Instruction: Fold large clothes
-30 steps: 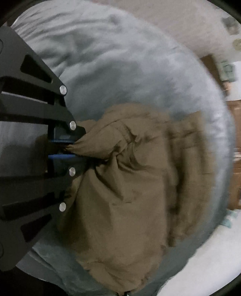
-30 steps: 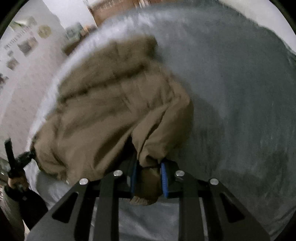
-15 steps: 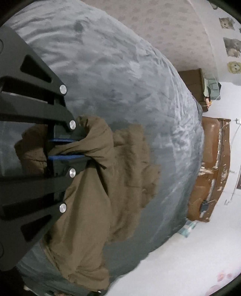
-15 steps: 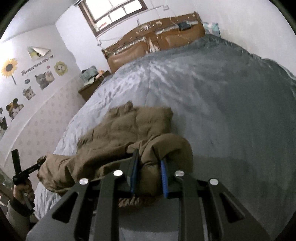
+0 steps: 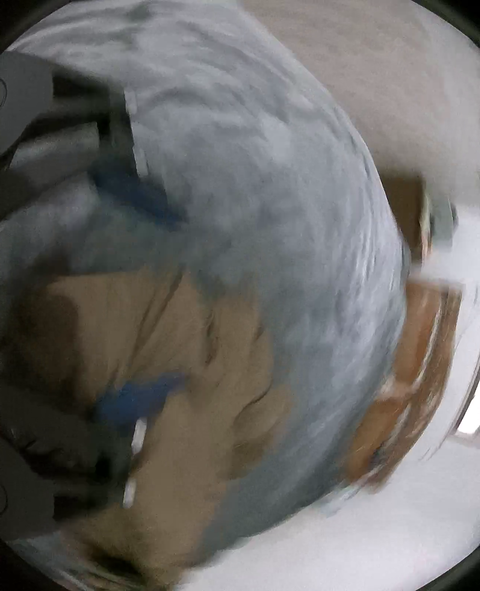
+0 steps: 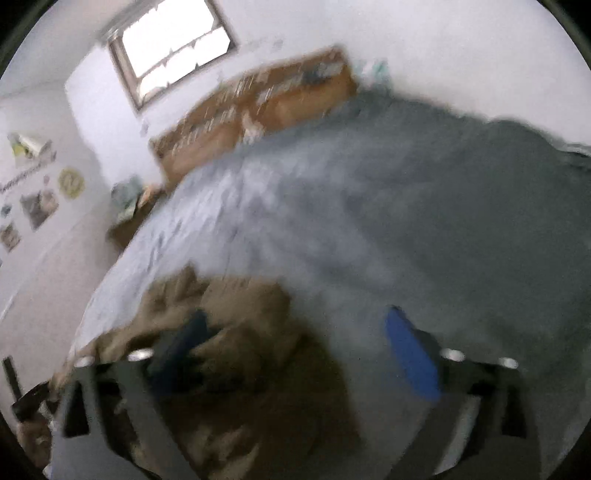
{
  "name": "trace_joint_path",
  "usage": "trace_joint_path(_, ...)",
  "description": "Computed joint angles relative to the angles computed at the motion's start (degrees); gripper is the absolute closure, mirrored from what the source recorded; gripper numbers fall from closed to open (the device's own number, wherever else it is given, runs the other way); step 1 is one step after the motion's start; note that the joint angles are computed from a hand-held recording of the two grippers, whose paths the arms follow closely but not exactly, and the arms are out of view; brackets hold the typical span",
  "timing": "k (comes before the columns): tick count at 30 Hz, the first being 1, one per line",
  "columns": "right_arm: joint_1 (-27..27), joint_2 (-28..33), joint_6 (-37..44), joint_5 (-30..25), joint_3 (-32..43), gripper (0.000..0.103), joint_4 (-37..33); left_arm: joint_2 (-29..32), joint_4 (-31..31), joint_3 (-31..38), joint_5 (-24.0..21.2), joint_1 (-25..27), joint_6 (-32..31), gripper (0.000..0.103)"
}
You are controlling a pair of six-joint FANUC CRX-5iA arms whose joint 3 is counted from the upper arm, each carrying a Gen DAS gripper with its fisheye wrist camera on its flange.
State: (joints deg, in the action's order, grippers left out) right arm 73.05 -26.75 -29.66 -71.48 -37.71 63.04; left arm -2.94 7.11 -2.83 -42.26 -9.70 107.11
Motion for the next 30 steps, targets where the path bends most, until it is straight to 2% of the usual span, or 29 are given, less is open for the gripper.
trace_joint_path(1,0.0,-1.2,-0.6,-0.3,-0.6,0.003,0.4,-1.3,1.7,-1.8,1.6,1.1,0.5,0.003)
trace_joint_path(3,0.7,-3.1,-1.8,-2.2,-0.5,0.003,-1.6,-1.7,-1.8,-0.2,-1.5,1.8,3.2,0.004)
trace_joint_path(5,3.1,-5.7,-3.9,-6.0,-1.7,0.003,-2.8,-0.8,-11.6,4.2,-7.8,-0.3,5.5,0.004)
trace_joint_path(7,6.2,-7.6,-3.5,-11.1,-1.7,0.003,-7.2,0.6,-15.7,6.2,-15.1,-1.5,2.5,0.004)
trace_joint_path(8,8.2,-8.3,-2.9,-14.4,-1.7,0.003,-10.0,0.7,-15.6,5.4,-17.1,-1.5,1.1,0.004)
trace_joint_path(9,9.8,-9.1,-0.7,-15.5,-1.9,0.003,-12.2,0.7,-13.1,3.3,-18.2,-0.7,-2.6,0.005)
trace_joint_path(13,15.1,-10.5,15.6,-14.3,-3.9,0.003,-18.4,1.7,-6.6,-0.2,-20.7,0.1,-14.1,0.012)
trace_joint_path(16,15.8,-8.2,25.0,-11.0,-3.0,0.004,-23.1,1.3,-5.8,-0.5,-21.7,-0.6,-15.8,0.021)
trace_joint_path(17,16.2,-6.9,26.7,-11.5,-2.2,0.004,-23.6,0.2,-6.9,-0.8,-21.4,-1.1,-15.6,0.024)
trace_joint_path(19,17.2,-5.0,27.6,-15.3,0.0,0.004,-24.6,-2.9,-9.3,-1.9,-20.5,-1.5,-13.2,0.024)
trace_joint_path(22,20.9,-6.3,21.3,-21.6,1.7,0.004,-27.3,-9.5,-5.9,-7.0,-18.1,1.8,-11.4,0.021)
trace_joint_path(25,31.0,-10.5,10.6,-27.0,-0.1,0.004,-27.0,-15.7,2.0,-13.4,-17.3,6.4,-14.2,0.019)
trace_joint_path(28,43.2,-13.9,-1.1,-30.6,-2.7,0.004,-26.1,-17.7,3.2,-15.7,-18.8,6.3,-18.7,0.019)
trace_joint_path(30,46.9,-13.5,-2.7,-30.7,-2.9,0.004,-24.8,-17.7,0.5,-14.7,-20.0,4.5,-19.0,0.022)
